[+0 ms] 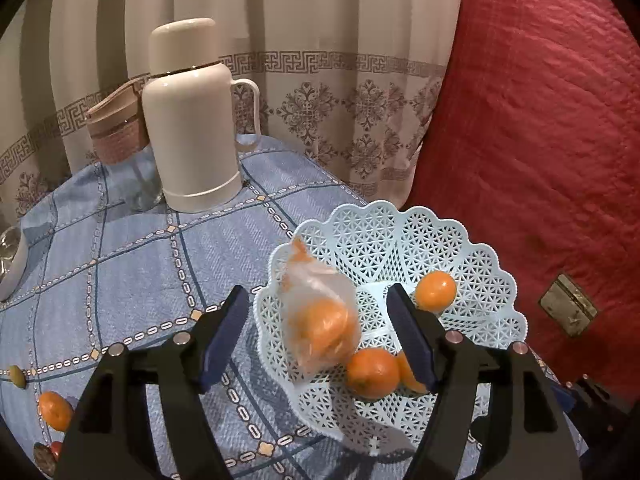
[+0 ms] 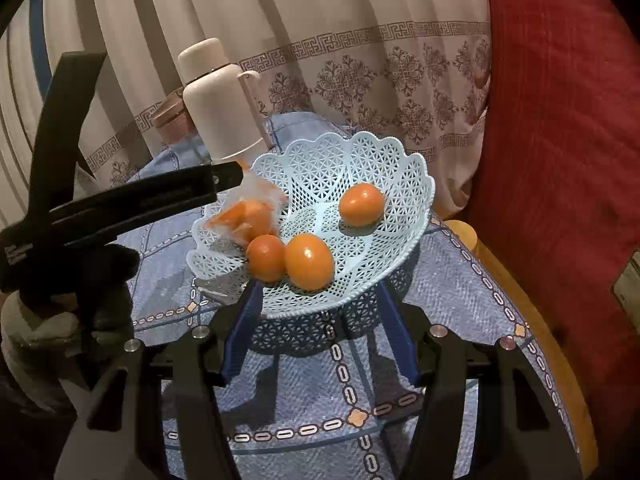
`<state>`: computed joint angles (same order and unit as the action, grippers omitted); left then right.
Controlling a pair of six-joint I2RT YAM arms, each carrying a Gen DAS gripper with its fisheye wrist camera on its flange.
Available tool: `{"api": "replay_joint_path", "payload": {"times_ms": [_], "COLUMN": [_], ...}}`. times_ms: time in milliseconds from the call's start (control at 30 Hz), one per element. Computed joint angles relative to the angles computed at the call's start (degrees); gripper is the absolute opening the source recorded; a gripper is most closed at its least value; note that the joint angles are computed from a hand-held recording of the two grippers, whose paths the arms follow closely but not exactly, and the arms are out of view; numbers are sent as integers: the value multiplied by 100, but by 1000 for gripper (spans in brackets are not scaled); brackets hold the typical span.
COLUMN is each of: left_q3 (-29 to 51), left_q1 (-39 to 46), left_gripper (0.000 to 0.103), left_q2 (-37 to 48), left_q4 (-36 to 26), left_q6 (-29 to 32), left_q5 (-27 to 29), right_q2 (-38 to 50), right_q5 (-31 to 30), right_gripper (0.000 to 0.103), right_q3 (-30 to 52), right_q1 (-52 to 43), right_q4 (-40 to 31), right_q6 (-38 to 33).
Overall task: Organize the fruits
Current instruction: 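Carry the bag of tangerines with the left tool over the basket, then lower the tangerine bag into the basket and open the left tool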
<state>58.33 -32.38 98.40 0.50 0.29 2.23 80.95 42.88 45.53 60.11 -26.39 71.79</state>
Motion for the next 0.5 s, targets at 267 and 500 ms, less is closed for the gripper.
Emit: {"api": "replay_joint_path", "payload": {"times_ms": [267, 500], "left_q3": [-333, -780], "left_q1": [78, 407], "left_gripper": [83, 91], "left_q2": [-368, -661], "left_q4": [49, 121], "left_q6": [-4, -187], "left_q5": [-57, 46], "right_q2": [103, 362], "right_q5": [42, 151], "right_gripper": [61, 61], "right_q3": [143, 469], "right_q1": [134, 355], "right_q4": [-137, -402], "right_q6": [161, 343]}}
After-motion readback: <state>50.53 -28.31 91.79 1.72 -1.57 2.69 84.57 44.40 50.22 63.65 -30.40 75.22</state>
